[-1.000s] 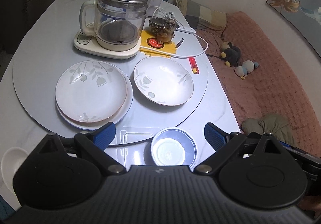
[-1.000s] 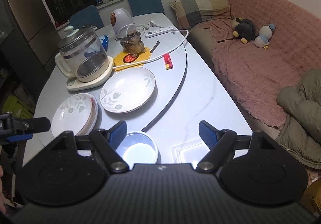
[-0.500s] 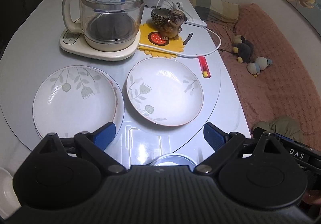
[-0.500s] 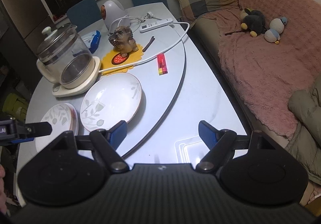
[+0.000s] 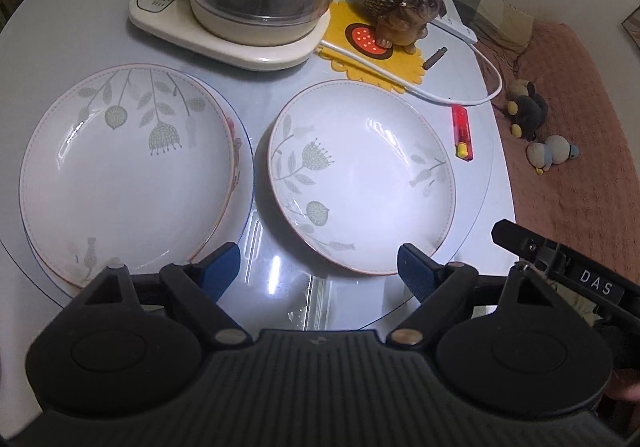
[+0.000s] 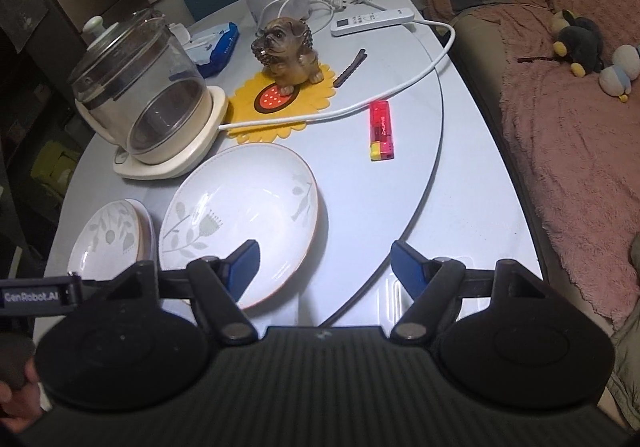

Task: Organize plates and bowls

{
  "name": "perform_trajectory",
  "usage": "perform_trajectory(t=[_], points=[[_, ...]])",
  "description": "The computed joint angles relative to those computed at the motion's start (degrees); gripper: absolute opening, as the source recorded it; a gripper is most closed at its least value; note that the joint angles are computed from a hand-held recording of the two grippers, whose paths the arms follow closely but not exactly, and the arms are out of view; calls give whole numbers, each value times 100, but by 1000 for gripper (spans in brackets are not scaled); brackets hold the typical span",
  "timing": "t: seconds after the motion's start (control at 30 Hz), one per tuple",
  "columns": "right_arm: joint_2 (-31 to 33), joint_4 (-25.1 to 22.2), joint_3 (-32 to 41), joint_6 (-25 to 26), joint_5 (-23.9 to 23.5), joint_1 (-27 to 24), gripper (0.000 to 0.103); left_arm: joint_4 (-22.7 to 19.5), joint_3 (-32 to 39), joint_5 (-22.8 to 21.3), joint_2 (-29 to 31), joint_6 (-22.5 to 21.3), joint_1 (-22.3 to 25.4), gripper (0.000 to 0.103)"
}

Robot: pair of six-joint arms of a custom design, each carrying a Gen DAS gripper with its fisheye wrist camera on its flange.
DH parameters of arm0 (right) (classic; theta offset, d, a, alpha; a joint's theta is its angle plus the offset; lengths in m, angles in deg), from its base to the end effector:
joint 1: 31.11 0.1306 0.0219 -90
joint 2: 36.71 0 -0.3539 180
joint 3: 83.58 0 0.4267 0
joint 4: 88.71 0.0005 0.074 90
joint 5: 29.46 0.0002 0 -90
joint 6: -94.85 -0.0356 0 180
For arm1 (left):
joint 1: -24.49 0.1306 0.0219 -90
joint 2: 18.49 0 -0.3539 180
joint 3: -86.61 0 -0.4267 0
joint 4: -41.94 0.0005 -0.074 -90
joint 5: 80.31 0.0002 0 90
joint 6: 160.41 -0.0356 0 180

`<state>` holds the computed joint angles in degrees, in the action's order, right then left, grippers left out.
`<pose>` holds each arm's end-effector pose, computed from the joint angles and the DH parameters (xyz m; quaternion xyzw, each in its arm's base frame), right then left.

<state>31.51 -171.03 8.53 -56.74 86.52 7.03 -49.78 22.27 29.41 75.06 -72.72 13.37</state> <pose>0.2742 0.1949 0.5416 0.2504 0.9057 0.0632 0.3362 0.4650 -0.1042 0.5436 0.1435 0.9595 -0.1814 0.1609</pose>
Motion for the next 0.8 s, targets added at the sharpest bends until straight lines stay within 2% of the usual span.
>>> perform_trajectory(t=[0.1,0.2,0.37,0.53,0.7,0.8], points=[[39,281,-107,404,-311,-309,71,98,-82,-45,36,143,-53,87],[117,538,-208,757,-597,-590,67,129,-92,-60,123,316,-84,77],[289,852,-275,1187,-981,-926,60,155,-68,-67,244,517,-122,67],[463,1028,-268,1480,-1234,-1110,55,227,-104,-112,315,730,-160,58],[616,1126,-249,1741,-1378,-1240,48,363,-117,-156,367,882,-180,55],[702,1175,-228,1924,-1451,-1319,44,418,-129,-160,405,973,-208,49]])
